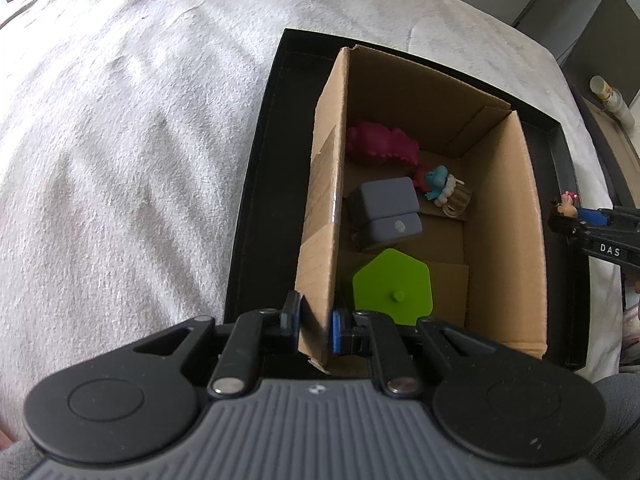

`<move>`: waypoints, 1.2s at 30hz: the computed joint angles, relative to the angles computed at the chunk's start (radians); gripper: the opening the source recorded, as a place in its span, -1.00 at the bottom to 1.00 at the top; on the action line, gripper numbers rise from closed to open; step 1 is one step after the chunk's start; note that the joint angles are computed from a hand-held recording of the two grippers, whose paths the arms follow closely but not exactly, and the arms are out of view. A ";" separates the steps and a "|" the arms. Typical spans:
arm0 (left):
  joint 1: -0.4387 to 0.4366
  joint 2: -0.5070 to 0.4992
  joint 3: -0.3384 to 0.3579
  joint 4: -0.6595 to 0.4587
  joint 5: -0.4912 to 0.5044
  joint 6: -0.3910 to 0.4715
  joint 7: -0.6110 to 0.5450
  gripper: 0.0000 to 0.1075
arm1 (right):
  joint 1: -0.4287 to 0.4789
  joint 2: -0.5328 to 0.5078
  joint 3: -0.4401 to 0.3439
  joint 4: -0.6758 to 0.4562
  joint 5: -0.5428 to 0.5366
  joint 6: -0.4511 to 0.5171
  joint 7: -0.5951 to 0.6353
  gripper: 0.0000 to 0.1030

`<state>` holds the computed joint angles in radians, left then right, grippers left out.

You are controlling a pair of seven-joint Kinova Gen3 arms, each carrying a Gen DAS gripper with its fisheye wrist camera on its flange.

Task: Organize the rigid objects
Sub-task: 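Lift the doll figure with the right tool and carry it into the box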

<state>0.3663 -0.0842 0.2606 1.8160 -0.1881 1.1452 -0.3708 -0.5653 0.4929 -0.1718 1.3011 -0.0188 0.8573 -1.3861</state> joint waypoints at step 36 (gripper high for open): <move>-0.057 -0.141 0.050 0.074 0.022 -0.080 0.004 -0.75 | -0.158 -0.081 -0.024 -0.127 0.069 0.111 0.009 -0.34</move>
<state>0.3093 -0.2248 0.3108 1.8896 -0.1663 1.0656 -0.3671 -0.7235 0.4119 -0.1954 1.1744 0.0504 0.9680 -1.3774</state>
